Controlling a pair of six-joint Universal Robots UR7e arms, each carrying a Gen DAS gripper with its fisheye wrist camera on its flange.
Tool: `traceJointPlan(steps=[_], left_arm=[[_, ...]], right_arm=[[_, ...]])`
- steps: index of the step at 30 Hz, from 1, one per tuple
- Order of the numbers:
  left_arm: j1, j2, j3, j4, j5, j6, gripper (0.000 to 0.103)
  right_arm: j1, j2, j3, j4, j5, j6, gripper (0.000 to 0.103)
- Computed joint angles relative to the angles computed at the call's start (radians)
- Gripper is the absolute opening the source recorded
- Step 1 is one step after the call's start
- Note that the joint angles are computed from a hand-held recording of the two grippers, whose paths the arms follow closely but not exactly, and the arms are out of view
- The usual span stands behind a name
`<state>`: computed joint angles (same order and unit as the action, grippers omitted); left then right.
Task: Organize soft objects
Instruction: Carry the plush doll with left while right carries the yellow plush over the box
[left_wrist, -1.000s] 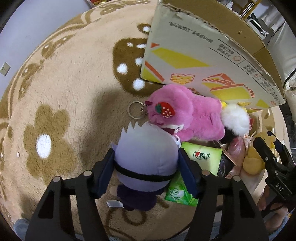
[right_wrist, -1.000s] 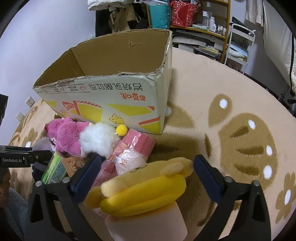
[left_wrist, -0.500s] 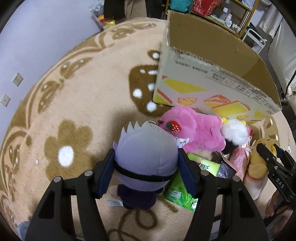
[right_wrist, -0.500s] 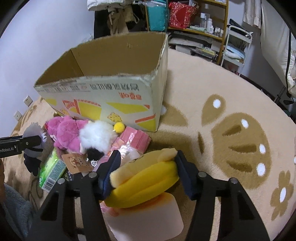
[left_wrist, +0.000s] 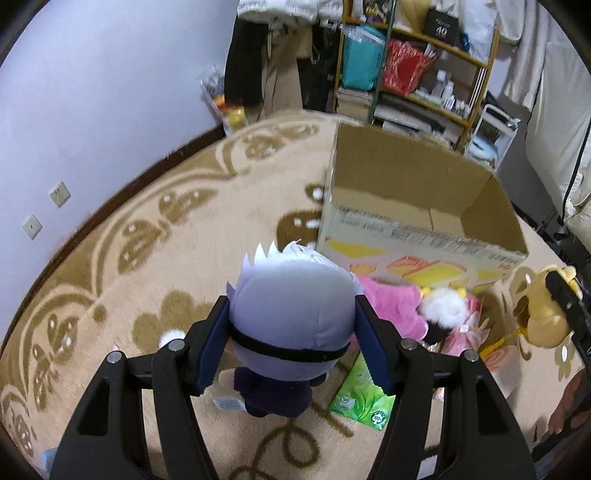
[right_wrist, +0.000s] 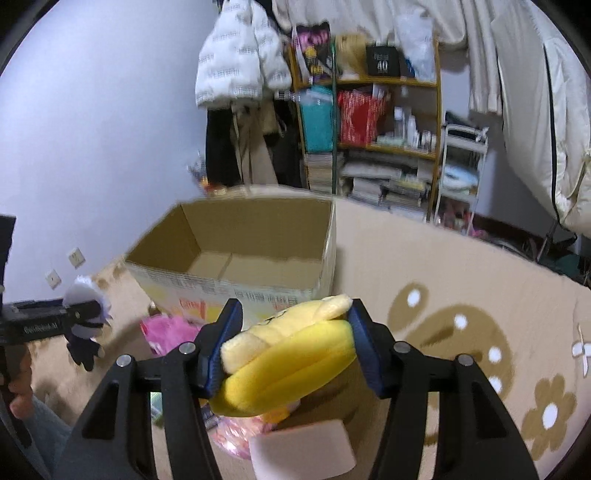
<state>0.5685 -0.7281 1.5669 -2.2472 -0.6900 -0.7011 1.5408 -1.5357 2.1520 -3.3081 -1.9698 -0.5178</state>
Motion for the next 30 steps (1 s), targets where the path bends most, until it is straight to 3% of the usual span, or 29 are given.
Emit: traceJointPlan(steps=[8,13,25,30], left_arm=[[-0.031,0.014,0.026,-0.245,0.101,0.153,0.064],[-0.036,0.043,0.004,-0.355,0.124,0.266,0.064],[-0.025,0.178,-0.149,-0.641,0.166,0.604,0.064],[-0.018,0.228,-0.217,-0.703,0.181,0.668,0.064]], right_arm=[[0.046,0.015,-0.04,-0.111,0.039,-0.035,0.062],[0.067,0.038,-0.081,-0.142,0.066,-0.083,0.062],[0.098,0.147,-0.184,-0.203,0.094,-0.174,0.062],[0.083,0.174,-0.205,-0.219,0.108,-0.178,0.062]])
